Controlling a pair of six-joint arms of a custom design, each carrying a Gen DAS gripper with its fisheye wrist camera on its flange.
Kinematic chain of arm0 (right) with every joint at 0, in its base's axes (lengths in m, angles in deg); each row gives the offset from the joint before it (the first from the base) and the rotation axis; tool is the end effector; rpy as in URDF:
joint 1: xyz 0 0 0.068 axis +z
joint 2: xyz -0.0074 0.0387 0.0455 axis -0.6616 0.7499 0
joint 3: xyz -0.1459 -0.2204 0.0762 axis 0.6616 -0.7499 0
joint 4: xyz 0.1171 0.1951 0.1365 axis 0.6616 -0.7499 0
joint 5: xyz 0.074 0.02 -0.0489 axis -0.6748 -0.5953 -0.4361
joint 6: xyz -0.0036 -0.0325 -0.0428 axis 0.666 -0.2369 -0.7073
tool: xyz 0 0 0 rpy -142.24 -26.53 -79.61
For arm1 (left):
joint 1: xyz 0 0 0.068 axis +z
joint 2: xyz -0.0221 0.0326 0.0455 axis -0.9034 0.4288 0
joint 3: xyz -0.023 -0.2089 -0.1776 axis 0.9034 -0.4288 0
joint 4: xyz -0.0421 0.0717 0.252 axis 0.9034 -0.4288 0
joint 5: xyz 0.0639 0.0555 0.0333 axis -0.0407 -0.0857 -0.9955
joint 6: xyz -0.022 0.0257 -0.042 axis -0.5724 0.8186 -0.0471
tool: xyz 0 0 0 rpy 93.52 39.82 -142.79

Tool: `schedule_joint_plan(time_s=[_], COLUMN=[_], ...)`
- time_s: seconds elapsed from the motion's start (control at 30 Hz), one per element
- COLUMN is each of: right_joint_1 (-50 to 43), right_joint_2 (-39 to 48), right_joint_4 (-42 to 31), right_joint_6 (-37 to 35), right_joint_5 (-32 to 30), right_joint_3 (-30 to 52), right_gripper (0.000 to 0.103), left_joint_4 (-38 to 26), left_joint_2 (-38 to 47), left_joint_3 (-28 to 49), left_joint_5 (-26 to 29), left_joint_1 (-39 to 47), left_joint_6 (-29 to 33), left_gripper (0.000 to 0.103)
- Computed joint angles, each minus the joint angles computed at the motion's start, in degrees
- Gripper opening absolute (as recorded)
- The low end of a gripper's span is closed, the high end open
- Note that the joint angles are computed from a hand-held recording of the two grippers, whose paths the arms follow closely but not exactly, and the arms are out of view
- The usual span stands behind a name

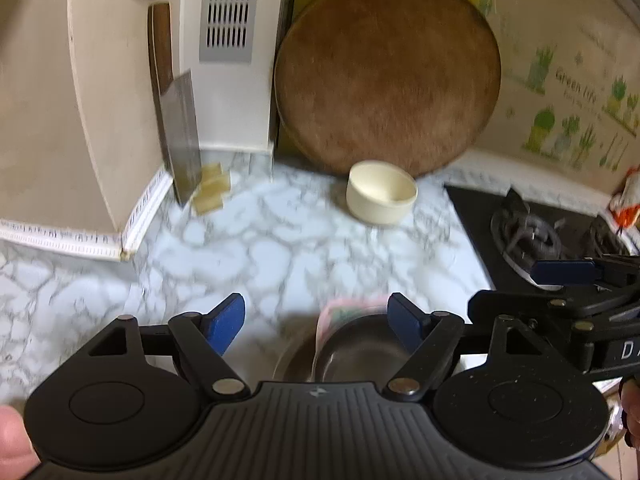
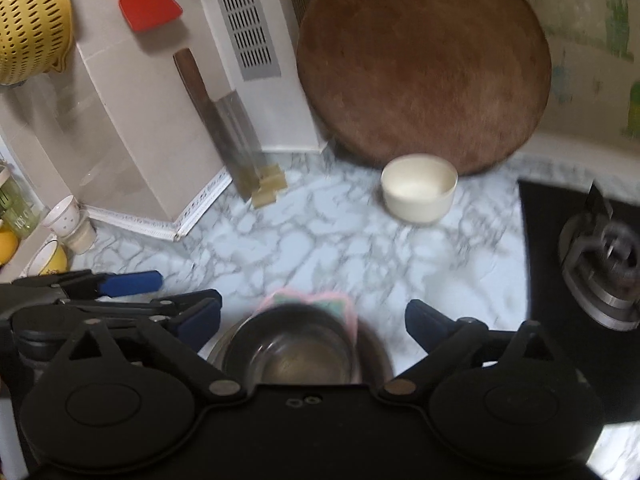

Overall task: Organize plates and bowls
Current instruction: 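Move both grippers to the cream bowl below the cutting board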

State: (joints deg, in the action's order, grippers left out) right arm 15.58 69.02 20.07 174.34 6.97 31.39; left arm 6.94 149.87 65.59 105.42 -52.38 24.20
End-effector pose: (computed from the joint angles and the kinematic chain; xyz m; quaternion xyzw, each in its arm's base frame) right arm 0.1678 0.2121 0.2568 0.3416 0.8557 -0.0209 0.3882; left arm 0.3674 0.0537 0.2471 0.4635 0.7967 -0.2517 0.2950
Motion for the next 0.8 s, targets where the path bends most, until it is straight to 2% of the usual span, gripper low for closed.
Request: schedule_joint_plan(time_s=[0.13, 0.3, 0.53, 0.67, 0.8], right_joint_1=[-2.5, -9.6, -22.6, -29.8, -37.9], right_joint_2=[-1.4, -6.4, -12.5, -14.9, -15.6], right_joint_4=[-4.3, -2.1, 6.5, 11.6, 18.9], right_joint_6=[-2.2, -8.0, -18.4, -24.4, -32.2], right_joint_5=[1.6, 1.2, -2.6, -5.4, -7.7], right_joint_3=[1.1, -2.7, -10.9, -15.0, -18.5], right_gripper=[0.103, 0.103, 0.102, 0.102, 0.1], left_joint_4=[2.4, 10.2, 17.9, 20.1, 24.0], left_joint_2=[-0.4, -1.5, -0.2, 2.2, 4.8], left_joint_3=[1.3, 0.1, -0.2, 1.1, 1.4], left_joint_5=[-0.6, -2.6, -8.2, -11.4, -15.0], left_joint_1=[-3.5, -9.0, -18.0, -22.6, -27.2], left_joint_6=[-4.8, -13.0, -23.2, -27.9, -32.2], left_gripper=[0.078, 0.078, 0.078, 0.078, 0.078])
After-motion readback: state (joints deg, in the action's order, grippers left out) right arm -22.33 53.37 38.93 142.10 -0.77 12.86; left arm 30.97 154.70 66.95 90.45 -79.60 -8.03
